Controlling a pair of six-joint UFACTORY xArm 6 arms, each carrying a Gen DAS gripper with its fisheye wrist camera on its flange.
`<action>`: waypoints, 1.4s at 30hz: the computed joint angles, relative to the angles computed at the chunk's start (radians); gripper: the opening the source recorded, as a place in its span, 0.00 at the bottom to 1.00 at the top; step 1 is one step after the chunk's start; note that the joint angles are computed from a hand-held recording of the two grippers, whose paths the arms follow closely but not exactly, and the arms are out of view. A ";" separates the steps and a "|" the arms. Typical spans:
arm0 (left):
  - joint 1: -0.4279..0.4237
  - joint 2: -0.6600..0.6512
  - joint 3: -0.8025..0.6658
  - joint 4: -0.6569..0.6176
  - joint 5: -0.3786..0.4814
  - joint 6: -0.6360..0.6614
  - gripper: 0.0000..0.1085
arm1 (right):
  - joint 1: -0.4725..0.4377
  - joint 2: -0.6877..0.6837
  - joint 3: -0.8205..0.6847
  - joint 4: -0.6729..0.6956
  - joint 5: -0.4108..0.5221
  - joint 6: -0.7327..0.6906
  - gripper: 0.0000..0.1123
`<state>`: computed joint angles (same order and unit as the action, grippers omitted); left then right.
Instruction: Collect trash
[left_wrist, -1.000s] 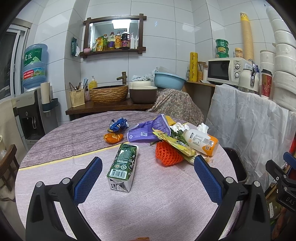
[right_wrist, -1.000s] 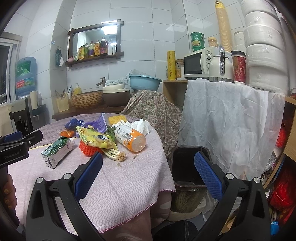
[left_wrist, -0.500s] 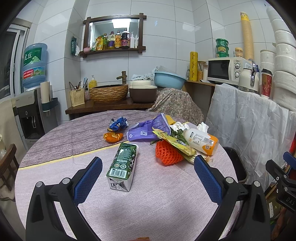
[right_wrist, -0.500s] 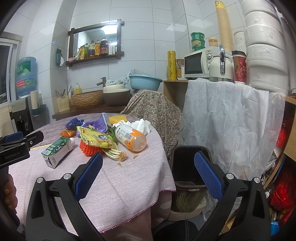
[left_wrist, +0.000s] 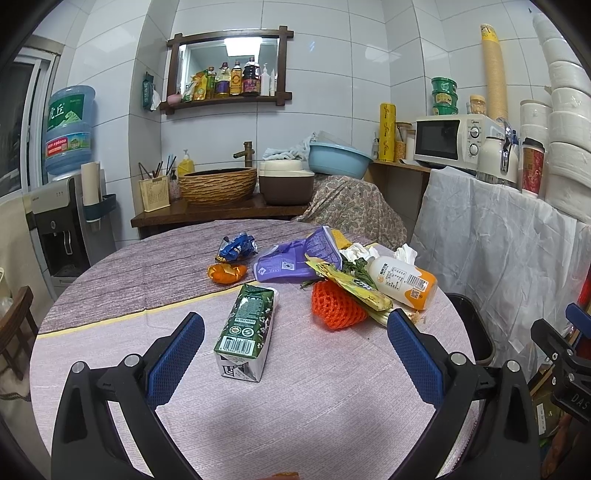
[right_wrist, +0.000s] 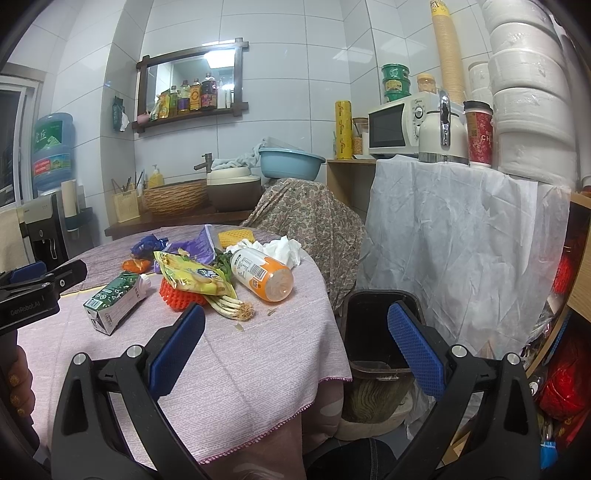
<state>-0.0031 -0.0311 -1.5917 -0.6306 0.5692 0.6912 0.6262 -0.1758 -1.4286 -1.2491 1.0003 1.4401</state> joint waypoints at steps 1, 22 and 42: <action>0.000 0.000 0.000 0.000 0.000 0.000 0.90 | 0.000 0.000 0.000 0.000 0.000 0.000 0.87; 0.005 0.007 -0.010 0.010 0.012 -0.004 0.90 | -0.006 0.007 -0.006 0.018 -0.010 -0.018 0.87; 0.098 0.305 -0.408 0.236 0.309 -0.197 0.90 | -0.177 0.290 -0.278 0.584 -0.295 -0.646 0.87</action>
